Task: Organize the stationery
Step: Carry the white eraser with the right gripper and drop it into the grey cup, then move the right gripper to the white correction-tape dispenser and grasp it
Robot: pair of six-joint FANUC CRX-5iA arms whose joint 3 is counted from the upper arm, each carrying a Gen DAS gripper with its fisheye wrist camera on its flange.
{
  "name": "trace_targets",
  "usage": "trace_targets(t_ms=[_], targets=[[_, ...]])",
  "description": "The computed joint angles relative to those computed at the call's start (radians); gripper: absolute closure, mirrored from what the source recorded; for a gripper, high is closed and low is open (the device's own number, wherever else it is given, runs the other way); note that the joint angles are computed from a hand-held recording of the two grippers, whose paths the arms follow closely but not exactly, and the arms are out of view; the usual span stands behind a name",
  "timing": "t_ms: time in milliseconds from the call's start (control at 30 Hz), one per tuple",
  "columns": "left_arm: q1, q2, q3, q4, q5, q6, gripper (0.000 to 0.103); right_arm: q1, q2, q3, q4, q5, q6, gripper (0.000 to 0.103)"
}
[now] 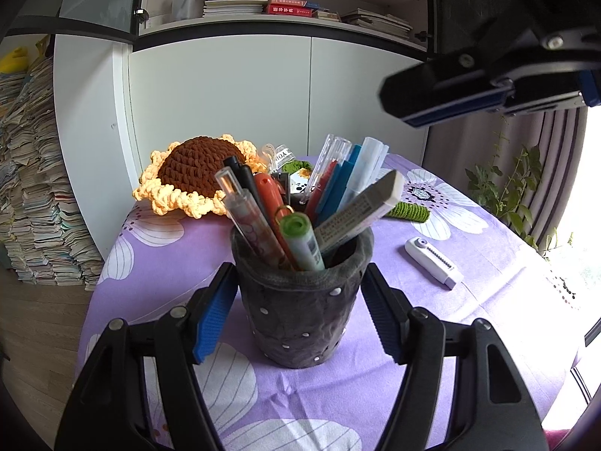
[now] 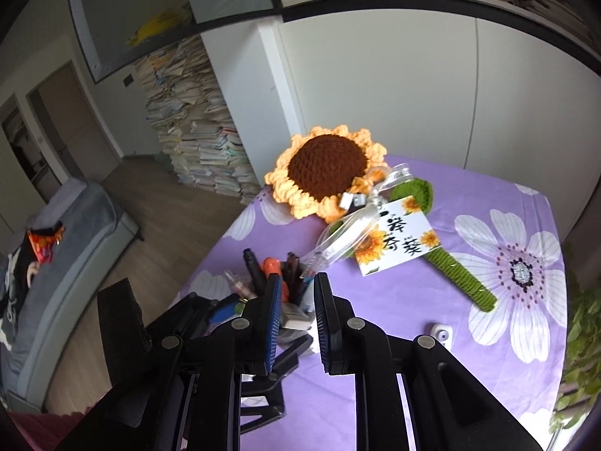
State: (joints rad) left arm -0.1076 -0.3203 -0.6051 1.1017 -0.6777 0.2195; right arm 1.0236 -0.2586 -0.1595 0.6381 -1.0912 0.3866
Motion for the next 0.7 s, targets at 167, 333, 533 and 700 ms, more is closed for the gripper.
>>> trace_targets(t_ms=[167,333,533,700], targets=[[0.000,0.000,0.000,0.000,0.000,-0.001,0.036,-0.003,-0.046,-0.044,-0.014,-0.031,-0.049,0.086],[0.000,0.000,0.000,0.000,0.000,-0.001,0.036,0.010,-0.082,-0.081,-0.049,-0.031,-0.028,0.086],[0.000,0.001,0.001,-0.001,-0.001,0.001,0.036,0.016,-0.005,-0.023,-0.081,-0.072,0.053,0.086],[0.005,0.002,0.003,-0.004,-0.007,0.003,0.036,-0.032,0.008,-0.011,-0.107,-0.009,0.027,0.086]])
